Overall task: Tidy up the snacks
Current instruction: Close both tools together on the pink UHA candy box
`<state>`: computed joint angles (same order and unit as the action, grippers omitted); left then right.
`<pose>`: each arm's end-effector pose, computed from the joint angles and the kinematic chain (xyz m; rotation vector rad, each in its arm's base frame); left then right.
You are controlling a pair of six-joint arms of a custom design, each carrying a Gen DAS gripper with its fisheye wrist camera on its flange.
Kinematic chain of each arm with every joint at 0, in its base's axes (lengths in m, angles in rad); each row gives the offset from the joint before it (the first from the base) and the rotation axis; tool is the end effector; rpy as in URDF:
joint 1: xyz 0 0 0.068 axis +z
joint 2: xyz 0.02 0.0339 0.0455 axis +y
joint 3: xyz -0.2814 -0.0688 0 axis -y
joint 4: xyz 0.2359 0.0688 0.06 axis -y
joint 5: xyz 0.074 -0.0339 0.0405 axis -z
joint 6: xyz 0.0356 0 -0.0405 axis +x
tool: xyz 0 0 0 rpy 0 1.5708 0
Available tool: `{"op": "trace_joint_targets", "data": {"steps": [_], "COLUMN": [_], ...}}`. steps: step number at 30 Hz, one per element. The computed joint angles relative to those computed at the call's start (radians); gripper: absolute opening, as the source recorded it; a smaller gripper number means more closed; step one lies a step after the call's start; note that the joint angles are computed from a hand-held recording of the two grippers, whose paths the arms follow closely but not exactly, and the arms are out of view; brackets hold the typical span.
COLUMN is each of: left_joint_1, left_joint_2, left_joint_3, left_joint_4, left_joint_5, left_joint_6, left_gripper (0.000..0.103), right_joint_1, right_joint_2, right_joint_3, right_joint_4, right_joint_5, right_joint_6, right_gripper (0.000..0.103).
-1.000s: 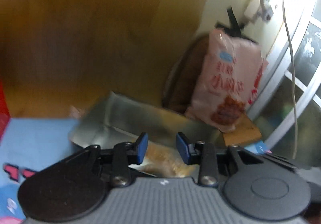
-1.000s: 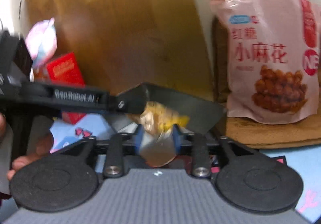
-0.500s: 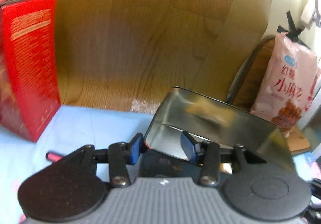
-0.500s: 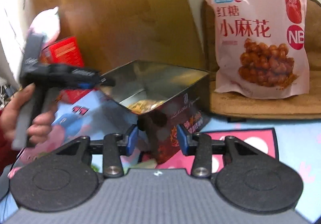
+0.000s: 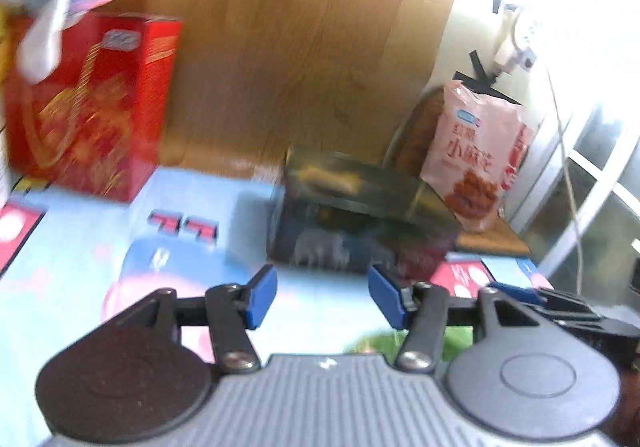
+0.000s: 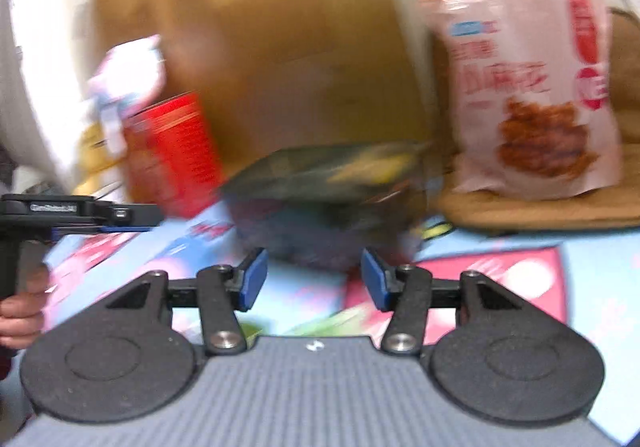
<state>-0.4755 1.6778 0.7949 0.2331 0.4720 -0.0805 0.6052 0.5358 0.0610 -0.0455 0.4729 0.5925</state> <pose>0.2863 -0.1656 0.1852 0.7039 2.1512 -0.8257 0.0972 0.0475 0.1501 0.2692 2.0211 0.2578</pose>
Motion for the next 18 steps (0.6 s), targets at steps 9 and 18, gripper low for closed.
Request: {"op": "trace_joint_targets", "data": {"steps": [9, 18], "left_joint_1": [0.219, 0.416], "left_joint_2": [-0.114, -0.049], "left_joint_3": [-0.292, -0.317], "left_joint_4": [0.056, 0.021], "left_joint_5": [0.199, 0.284], "left_joint_6": [-0.143, -0.067], "left_gripper": [0.051, 0.038], "right_joint_1": [0.052, 0.516], "right_joint_2": [0.739, 0.854], "right_joint_3": [0.143, 0.306], "right_joint_4": [0.455, 0.262], "right_joint_5": [-0.193, 0.169], "right_joint_6": [0.012, 0.190], "right_gripper": [0.056, 0.056]}}
